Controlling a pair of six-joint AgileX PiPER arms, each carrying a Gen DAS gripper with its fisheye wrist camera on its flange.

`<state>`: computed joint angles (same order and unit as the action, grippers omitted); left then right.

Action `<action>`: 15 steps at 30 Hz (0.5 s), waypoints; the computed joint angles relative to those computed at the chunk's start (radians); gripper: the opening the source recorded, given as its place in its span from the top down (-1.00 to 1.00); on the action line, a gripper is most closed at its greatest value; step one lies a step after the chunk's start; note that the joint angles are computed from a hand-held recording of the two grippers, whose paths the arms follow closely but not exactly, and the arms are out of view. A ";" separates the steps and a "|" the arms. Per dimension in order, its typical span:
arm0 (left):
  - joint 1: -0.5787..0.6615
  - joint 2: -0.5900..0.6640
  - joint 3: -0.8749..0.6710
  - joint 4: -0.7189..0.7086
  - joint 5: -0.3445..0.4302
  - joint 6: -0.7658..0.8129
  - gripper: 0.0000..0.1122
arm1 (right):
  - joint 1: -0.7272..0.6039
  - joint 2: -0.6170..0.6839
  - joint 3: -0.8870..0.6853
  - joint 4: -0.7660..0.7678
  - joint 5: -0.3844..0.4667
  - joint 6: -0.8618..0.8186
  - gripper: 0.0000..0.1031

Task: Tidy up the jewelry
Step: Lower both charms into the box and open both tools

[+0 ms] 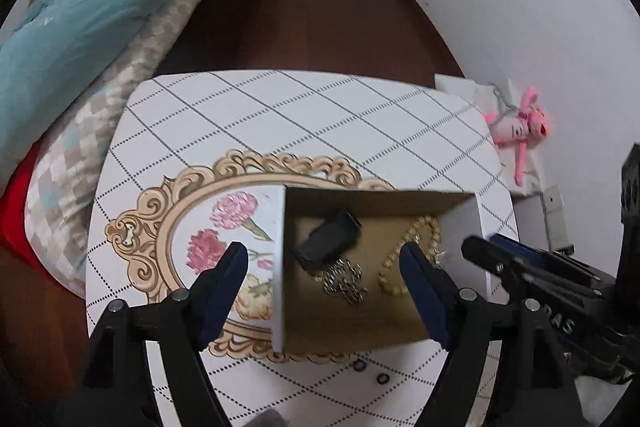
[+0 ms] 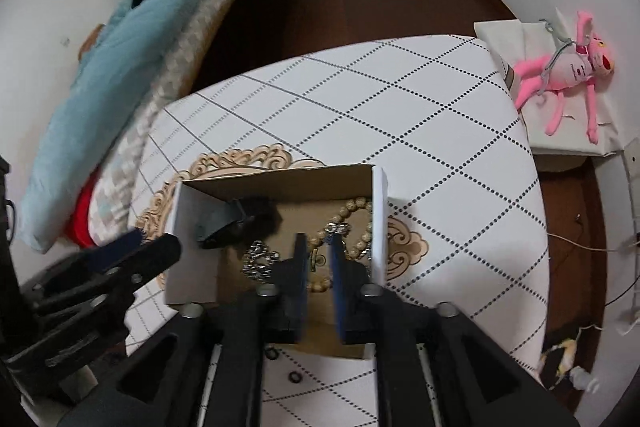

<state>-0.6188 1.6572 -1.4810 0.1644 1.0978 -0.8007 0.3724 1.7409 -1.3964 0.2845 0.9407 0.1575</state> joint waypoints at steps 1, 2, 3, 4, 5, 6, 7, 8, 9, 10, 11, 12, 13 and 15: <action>0.006 0.001 0.001 0.003 0.005 -0.004 -0.43 | 0.001 0.003 -0.003 -0.013 0.004 0.006 0.02; 0.013 0.002 0.002 0.005 0.008 -0.001 -0.50 | 0.004 0.005 -0.009 -0.028 0.006 0.014 -0.07; 0.013 0.003 0.000 0.013 0.012 -0.004 -0.60 | -0.003 0.002 -0.006 -0.018 0.006 0.003 -0.16; 0.011 0.004 0.000 0.028 0.016 -0.011 -0.70 | -0.003 0.001 -0.008 -0.029 0.008 0.011 -0.17; 0.005 0.000 0.008 0.050 0.018 -0.021 -0.76 | 0.000 -0.002 -0.011 -0.050 0.009 0.025 -0.19; -0.003 0.000 0.008 0.069 0.025 -0.031 -0.82 | 0.007 -0.006 -0.011 -0.082 0.007 0.046 -0.32; -0.012 -0.001 0.011 0.093 0.032 -0.044 -0.83 | 0.022 -0.007 -0.015 -0.136 0.015 0.086 -0.60; -0.018 0.001 0.011 0.112 0.037 -0.052 -0.83 | 0.040 -0.007 -0.020 -0.195 0.022 0.127 -0.75; -0.031 0.002 0.015 0.145 0.047 -0.069 -0.83 | 0.058 -0.008 -0.020 -0.245 0.028 0.163 -0.96; -0.044 0.001 0.021 0.176 0.055 -0.086 -0.83 | 0.077 -0.007 -0.022 -0.298 0.038 0.199 -0.98; -0.053 -0.001 0.026 0.193 0.061 -0.097 -0.83 | 0.108 -0.008 -0.021 -0.382 0.054 0.256 -0.98; -0.056 -0.004 0.031 0.200 0.062 -0.102 -0.83 | 0.129 -0.009 -0.018 -0.434 0.062 0.291 -0.98; -0.059 -0.010 0.038 0.206 0.064 -0.109 -0.83 | 0.142 -0.017 -0.007 -0.468 0.062 0.316 -0.99; -0.063 -0.024 0.049 0.214 0.065 -0.119 -0.83 | 0.152 -0.030 0.003 -0.499 0.065 0.344 -0.99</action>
